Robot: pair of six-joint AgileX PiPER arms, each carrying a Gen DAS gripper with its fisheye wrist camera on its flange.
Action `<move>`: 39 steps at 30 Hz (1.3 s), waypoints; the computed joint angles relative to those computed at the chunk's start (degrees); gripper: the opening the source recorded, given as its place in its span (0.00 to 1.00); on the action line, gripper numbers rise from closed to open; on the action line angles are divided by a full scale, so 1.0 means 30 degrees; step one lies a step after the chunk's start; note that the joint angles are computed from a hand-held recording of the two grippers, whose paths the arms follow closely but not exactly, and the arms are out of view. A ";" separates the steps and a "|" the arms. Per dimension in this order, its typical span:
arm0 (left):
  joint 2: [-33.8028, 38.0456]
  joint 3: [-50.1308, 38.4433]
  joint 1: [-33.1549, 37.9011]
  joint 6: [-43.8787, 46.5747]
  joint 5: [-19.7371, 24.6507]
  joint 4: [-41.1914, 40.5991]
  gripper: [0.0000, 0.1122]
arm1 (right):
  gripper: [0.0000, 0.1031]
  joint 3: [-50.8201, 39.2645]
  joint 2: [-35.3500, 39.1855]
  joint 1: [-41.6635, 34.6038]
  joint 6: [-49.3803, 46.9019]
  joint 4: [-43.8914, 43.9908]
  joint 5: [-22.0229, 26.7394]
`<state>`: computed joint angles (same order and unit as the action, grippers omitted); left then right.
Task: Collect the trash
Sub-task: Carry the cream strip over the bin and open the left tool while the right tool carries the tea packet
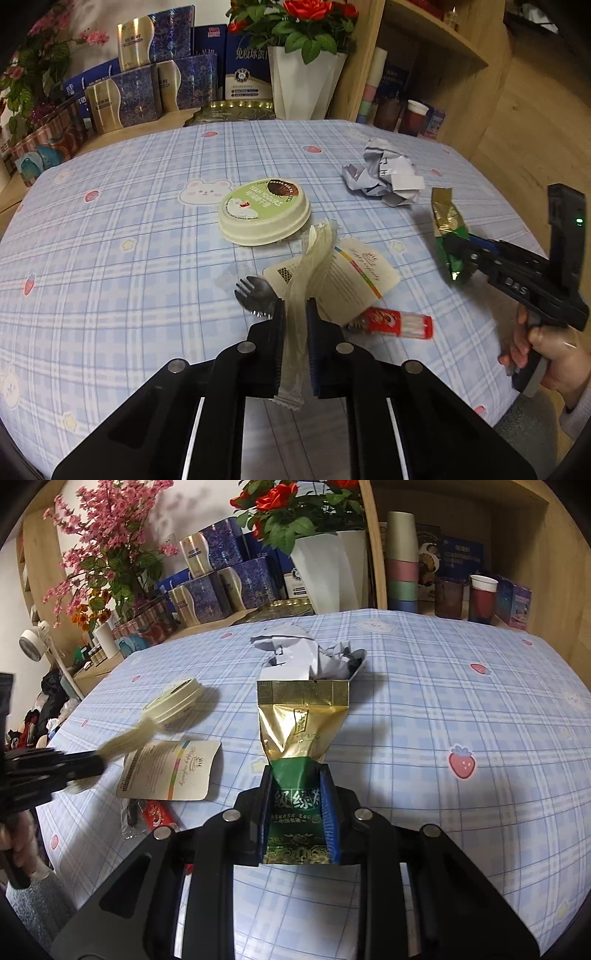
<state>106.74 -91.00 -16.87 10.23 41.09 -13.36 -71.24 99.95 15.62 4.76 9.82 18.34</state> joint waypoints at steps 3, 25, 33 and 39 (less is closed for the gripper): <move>-0.1320 0.1209 0.0059 0.0067 -0.0396 -0.0117 0.10 | 0.26 -0.0194 0.0073 0.0261 0.1038 -0.1316 0.0219; -1.0652 0.9576 0.1974 0.4007 0.0614 -0.4624 0.10 | 0.26 0.3163 -0.6616 0.6326 1.1166 -0.9140 0.2600; -1.3670 1.3984 0.1737 0.4923 0.0680 -0.5492 0.10 | 0.26 0.5039 -0.8656 1.0562 1.9020 -1.4822 0.3994; -1.4448 1.6896 0.1301 0.5330 0.0202 -0.5936 0.10 | 0.26 0.5846 -0.9337 1.2877 2.2250 -1.7012 0.5203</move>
<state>63.40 -40.32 -12.97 26.22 41.69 -31.17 -53.70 71.94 54.25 71.52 -41.21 33.95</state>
